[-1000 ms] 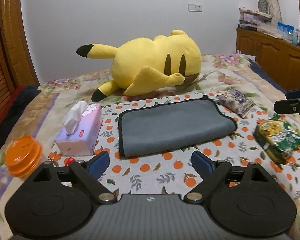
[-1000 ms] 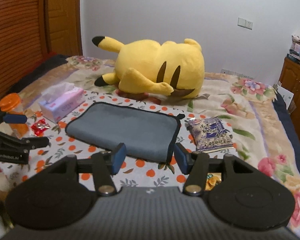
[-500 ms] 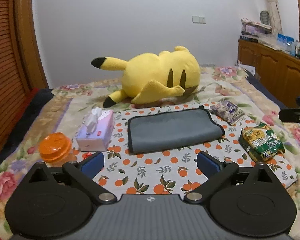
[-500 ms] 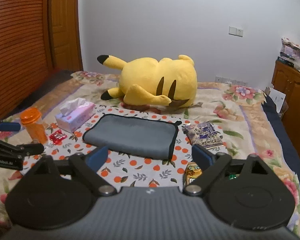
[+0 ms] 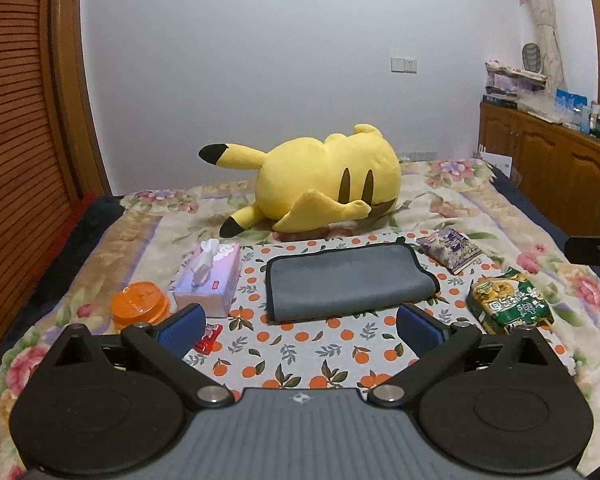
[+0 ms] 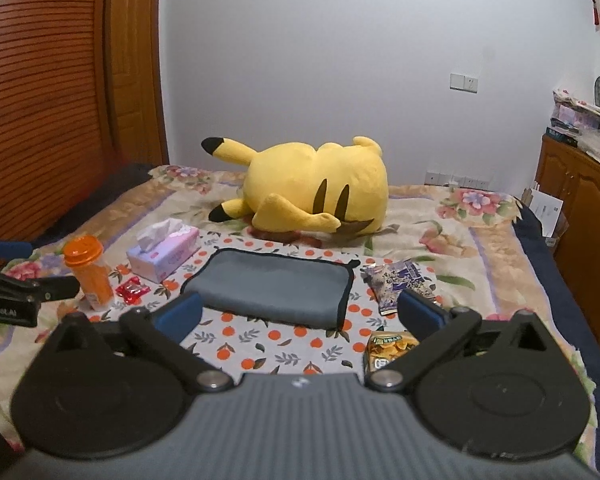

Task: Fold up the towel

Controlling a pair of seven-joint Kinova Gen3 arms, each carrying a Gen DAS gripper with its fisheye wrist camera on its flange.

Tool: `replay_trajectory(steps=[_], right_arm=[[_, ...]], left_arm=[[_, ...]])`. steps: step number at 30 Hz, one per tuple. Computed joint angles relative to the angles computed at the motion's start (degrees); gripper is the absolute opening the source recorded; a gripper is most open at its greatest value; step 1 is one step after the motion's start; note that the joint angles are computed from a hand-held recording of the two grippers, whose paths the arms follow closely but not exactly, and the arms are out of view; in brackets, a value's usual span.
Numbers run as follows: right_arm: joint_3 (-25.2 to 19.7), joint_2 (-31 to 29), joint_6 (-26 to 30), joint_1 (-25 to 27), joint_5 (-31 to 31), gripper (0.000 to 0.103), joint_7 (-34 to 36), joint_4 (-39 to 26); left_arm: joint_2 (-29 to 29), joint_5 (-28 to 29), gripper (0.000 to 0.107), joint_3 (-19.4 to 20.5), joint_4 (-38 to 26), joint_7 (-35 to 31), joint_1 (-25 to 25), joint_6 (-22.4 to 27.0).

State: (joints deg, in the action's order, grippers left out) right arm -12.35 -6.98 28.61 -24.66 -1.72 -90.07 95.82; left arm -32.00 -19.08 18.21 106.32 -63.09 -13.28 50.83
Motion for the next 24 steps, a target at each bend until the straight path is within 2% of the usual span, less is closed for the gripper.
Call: replay_trajectory(steps=[6, 12, 15, 24], right_arm=[[-0.1, -2.1, -0.7, 0.1, -0.4, 0.103, -0.5, 2.6], [-0.2, -4.0, -1.1, 0.1, -1.0, 0.103, -0.5, 4.9], [0.0, -5.1, -1.4, 0.0, -1.6, 0.103, -0.4, 6.4], [0.1, -6.6, -1.7, 0.3, -2.5, 0.103, -0.4, 9.7]], left_arm=[[-2.3, 0.3, 0.103, 1.7, 0.6, 0.4, -0.3, 0.5], [-4.8, 0.0, 0.103, 5.8, 0.7, 1.6, -3.2, 2.7], [-5.3, 1.6, 0.103, 5.0, 0.8, 1.1, -1.8, 3.4], [-7.3, 3.2, 0.103, 6.3, 2.6, 1.0, -2.3, 4.1]])
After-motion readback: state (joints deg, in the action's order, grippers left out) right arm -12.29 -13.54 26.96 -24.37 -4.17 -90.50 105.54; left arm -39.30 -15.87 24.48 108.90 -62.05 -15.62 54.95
